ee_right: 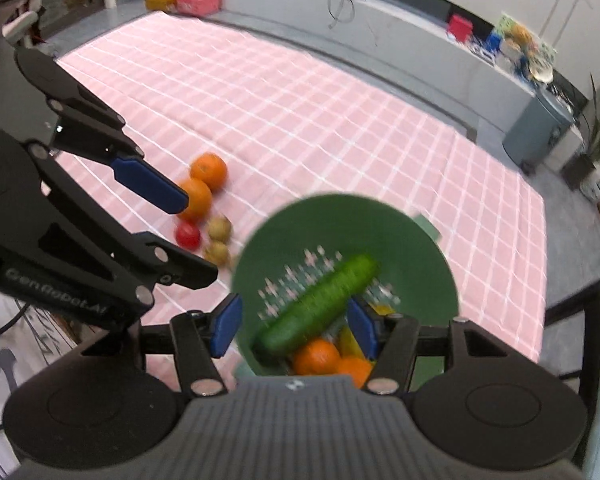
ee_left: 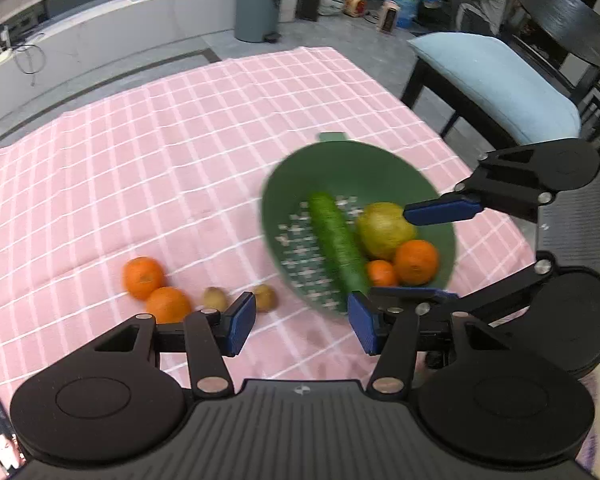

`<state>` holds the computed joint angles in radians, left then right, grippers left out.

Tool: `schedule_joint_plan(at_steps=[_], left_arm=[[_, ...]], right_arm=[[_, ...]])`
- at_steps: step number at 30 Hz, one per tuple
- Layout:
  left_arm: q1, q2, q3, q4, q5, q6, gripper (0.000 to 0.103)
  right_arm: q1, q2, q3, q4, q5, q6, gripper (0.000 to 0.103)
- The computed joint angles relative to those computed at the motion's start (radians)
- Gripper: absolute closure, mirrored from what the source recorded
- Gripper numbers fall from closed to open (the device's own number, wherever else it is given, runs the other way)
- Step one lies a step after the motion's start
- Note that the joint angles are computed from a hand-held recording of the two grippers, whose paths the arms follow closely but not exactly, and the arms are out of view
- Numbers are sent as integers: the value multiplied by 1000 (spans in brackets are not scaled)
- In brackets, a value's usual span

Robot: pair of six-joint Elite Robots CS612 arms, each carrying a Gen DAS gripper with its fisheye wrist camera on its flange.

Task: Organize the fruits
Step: 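Withdraw both tools from the colander toward the remaining fruit, then grasp a mandarin with the left tool while the right tool grasps another mandarin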

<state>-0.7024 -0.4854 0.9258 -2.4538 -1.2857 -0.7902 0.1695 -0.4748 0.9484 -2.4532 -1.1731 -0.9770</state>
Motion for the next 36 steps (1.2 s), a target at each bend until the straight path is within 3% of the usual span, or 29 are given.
schedule_joint_plan(at_steps=[7,12,21,23,26,32,36], left_arm=[[2,-45,113,-43,55,-8,40],[9,-68,191,-114,52,8,40],[29,-82,302,-271,16,40,45],[32,-76,306,-287,10,60,47],[35,-63,304,-315,20,63,47],[49,-31,286,-374,16,-36,47],[59,-13,258,-344,-1,-98,46]], right_arm=[[14,12,14,-86,71,-45,47],[28,30,-10,-64,99,-116,48],[64,64,-60,-1,41,-273,62],[71,73,-73,23,21,-316,70],[79,86,-94,54,5,-364,71],[93,132,-167,89,-32,-328,71],[94,155,-205,111,-26,-312,71]])
